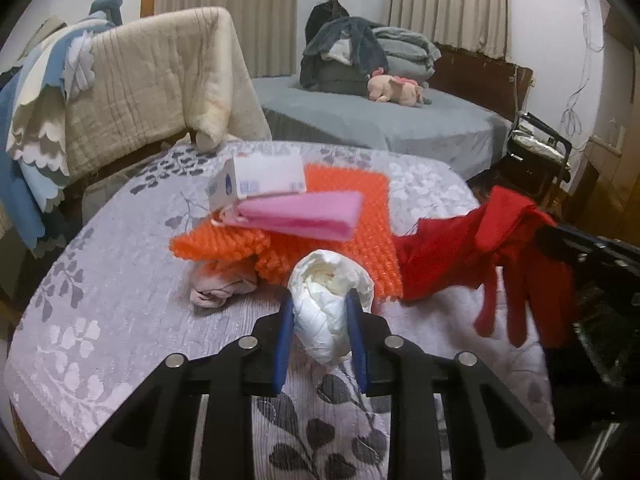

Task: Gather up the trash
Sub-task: 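Grasp the white crumpled tissue with the left gripper while the right holds the glove, then carry the tissue and glove over the bin and open both grippers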

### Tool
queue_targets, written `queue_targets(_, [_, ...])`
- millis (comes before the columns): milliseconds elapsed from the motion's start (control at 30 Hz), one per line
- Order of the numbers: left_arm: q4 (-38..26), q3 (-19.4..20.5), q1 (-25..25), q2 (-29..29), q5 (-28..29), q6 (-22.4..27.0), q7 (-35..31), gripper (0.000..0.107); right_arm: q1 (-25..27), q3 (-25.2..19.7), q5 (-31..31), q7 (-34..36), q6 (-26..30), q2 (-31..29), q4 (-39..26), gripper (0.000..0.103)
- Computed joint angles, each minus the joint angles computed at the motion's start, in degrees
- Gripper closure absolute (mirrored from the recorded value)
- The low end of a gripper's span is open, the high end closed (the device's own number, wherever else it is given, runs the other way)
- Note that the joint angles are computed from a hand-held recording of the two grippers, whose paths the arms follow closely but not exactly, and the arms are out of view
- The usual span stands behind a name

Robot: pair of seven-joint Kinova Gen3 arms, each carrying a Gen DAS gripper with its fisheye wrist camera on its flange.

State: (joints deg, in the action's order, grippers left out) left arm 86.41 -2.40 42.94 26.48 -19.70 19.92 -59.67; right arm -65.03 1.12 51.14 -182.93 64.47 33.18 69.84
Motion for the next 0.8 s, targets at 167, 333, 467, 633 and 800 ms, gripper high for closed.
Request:
queue_targets(167, [0.5, 0.5, -0.1, -2.1, -0.2, -0.5, 0.0, 0.082, -1.3, 0.1, 1.5, -0.6, 1.4, -1.0, 0.2, 0.095])
queue_targets(333, [1.0, 1.5, -0.4, -4.1, -0.2, -1.4, -0.6, 0.082, -2.7, -0.3, 3.7, -2.1, 3.6, -2.4, 0.8, 0.095])
queue_targets(467, [1.2, 2.4, -0.5, -5.1, 0.0, -1.4, -1.2, 0.082, -3.9, -1.1, 5.7, -4.3, 5.7, -3.9, 1.7, 0.095])
queue_targets(633, [0.8, 3.5, -0.3, -5.8, 0.3, -1.3, -1.9, 0.082, -4.6, -2.4, 7.4, -5.9, 9.2, -5.4, 2.7, 0.095])
queue_targets(800, [-0.2, 4.7, 0.2, -6.0, 0.5, -1.6, -3.1, 0.082, -5.2, -3.9, 8.7, -8.5, 13.1, -6.9, 4.4, 0.095])
